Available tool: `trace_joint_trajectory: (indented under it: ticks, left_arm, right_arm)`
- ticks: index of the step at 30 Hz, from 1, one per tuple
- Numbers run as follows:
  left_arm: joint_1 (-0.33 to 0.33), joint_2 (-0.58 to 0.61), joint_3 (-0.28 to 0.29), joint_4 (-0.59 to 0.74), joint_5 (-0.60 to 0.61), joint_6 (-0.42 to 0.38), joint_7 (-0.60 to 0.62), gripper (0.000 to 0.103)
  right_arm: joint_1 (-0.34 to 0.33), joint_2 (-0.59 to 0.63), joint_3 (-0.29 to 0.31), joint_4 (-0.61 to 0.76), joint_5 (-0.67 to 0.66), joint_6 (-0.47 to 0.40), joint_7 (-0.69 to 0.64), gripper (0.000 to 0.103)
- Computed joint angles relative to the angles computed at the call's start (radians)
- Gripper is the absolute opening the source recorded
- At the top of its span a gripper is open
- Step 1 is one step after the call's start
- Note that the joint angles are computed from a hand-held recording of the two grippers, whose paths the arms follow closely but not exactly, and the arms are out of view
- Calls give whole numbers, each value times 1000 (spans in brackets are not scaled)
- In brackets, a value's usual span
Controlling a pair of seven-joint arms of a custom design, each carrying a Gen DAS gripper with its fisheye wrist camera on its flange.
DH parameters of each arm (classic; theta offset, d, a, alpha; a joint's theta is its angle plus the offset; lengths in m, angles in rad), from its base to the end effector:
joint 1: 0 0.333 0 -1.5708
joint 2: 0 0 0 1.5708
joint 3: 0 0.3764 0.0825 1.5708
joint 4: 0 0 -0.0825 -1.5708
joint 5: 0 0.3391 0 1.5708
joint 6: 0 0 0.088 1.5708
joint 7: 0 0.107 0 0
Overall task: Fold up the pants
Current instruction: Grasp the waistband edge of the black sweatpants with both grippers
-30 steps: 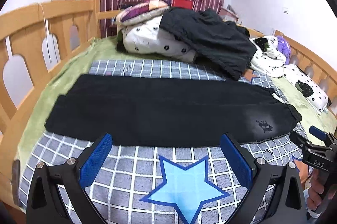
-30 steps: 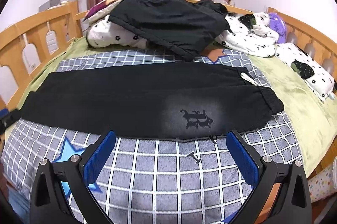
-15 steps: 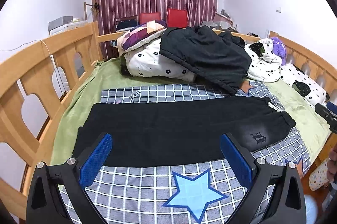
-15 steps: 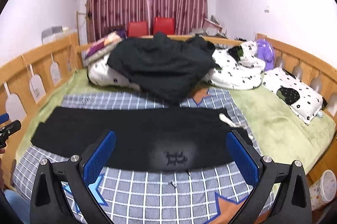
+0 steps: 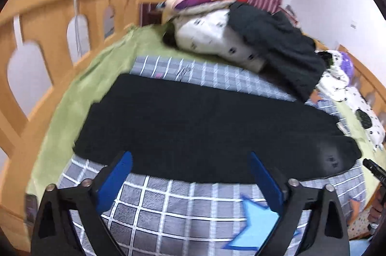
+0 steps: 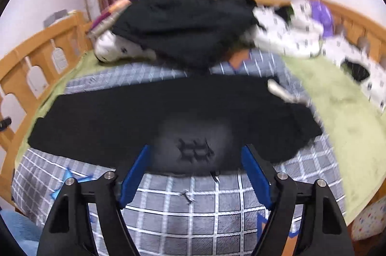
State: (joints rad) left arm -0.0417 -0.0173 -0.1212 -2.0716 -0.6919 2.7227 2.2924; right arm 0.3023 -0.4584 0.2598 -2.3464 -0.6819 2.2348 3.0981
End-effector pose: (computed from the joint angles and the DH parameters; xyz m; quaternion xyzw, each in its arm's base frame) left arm 0.5425 -0.0659 0.5892 -0.5318 0.7540 -0.3517 0.1581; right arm 0.3204 0.2053 0.6106 -0.4216 0.8250 -0.3000 0.2271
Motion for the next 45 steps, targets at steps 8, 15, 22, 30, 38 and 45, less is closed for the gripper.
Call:
trace_joint_trajectory:
  ticks: [8,15,22,30,38,45]
  left_arm:
    - [86,192,-14,19,-230,-121,68,84]
    - [117,280,-44,104,-370,-139,63,83]
    - [95,286,-45,128,-167,-53,-81,14]
    - [85,295,-76,308,-147,-16,-22,13]
    - [-24,525,-57,620,134,84,-235,13]
    - [-149,776,61,927,411,20,-476,13]
  right_arm:
    - [-91,-29,-77,-299,13,331,174,70]
    - [-285,-4,-21,-382,-178,574,393,68]
    - [-254,28,-11,-282,-208,432,362,19]
    - [-235,59,-86,-100,-250,365,158,16]
    - [-304,206,-178,33,-358,468,125,15]
    - [-302,427,-260,174,-335,498,37,22]
